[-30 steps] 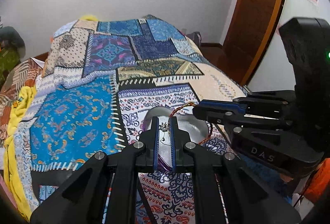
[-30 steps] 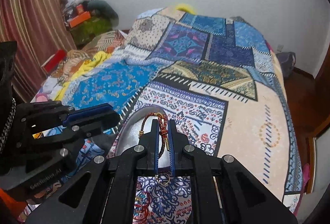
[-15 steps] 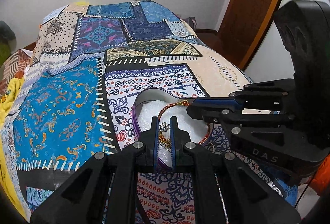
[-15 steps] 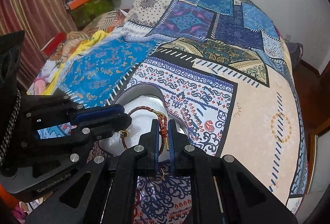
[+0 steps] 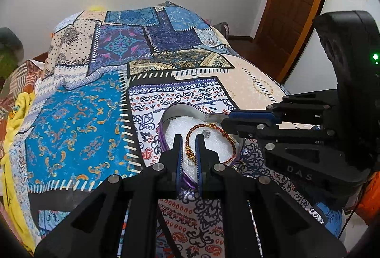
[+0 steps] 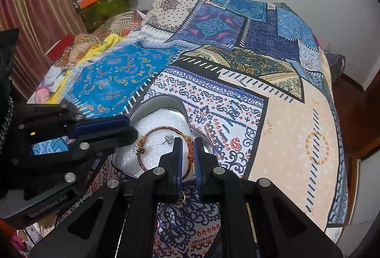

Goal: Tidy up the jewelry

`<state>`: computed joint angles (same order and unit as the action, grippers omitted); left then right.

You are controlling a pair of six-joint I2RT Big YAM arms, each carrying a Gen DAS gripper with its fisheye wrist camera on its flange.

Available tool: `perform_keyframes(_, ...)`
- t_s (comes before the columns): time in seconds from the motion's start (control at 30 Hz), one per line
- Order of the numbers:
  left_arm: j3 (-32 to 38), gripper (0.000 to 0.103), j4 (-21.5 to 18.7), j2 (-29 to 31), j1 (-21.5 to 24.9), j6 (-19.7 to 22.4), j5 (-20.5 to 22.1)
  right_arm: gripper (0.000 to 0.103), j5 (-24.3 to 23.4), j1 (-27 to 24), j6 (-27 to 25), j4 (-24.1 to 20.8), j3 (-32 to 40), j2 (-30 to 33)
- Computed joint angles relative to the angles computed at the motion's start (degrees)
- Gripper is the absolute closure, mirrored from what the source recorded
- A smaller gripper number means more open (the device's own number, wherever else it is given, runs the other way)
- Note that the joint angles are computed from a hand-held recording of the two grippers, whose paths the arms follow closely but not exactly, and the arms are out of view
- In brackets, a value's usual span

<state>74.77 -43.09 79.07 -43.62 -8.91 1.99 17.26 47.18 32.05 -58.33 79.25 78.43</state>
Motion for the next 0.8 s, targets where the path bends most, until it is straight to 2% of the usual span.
perform_keyframes(0.33,-1.1,0.091,-1.4,-3.5,-0.6,-0.5,-3.4,0.087,3.9,2.2,1.7,-2.9,1.2,-0.9)
perform_keyframes(0.4,-1.5,0.085,-1.7,-4.5,-0.8,-0.8,-4.1,0.082,5.0,2.9,2.2,-3.5,1.4,-1.4)
perform_keyframes(0.47,-2.0,0.078,-1.8,-5.4,-1.0,-1.1,-4.8,0.073,6.3,3.8,3.1,-4.0,1.5,-2.0)
perform_keyframes(0.53,-2.6,0.074,-2.1,-6.7,-1.3,-1.5,-5.6,0.060,8.4,5.0,3.9,-4.4,1.5,-2.9)
perform_keyframes(0.8,-4.8,0.057,-3.5,-11.1,-2.9,-3.7,-8.3,0.058,13.6,9.0,7.4,-7.2,2.2,-4.5)
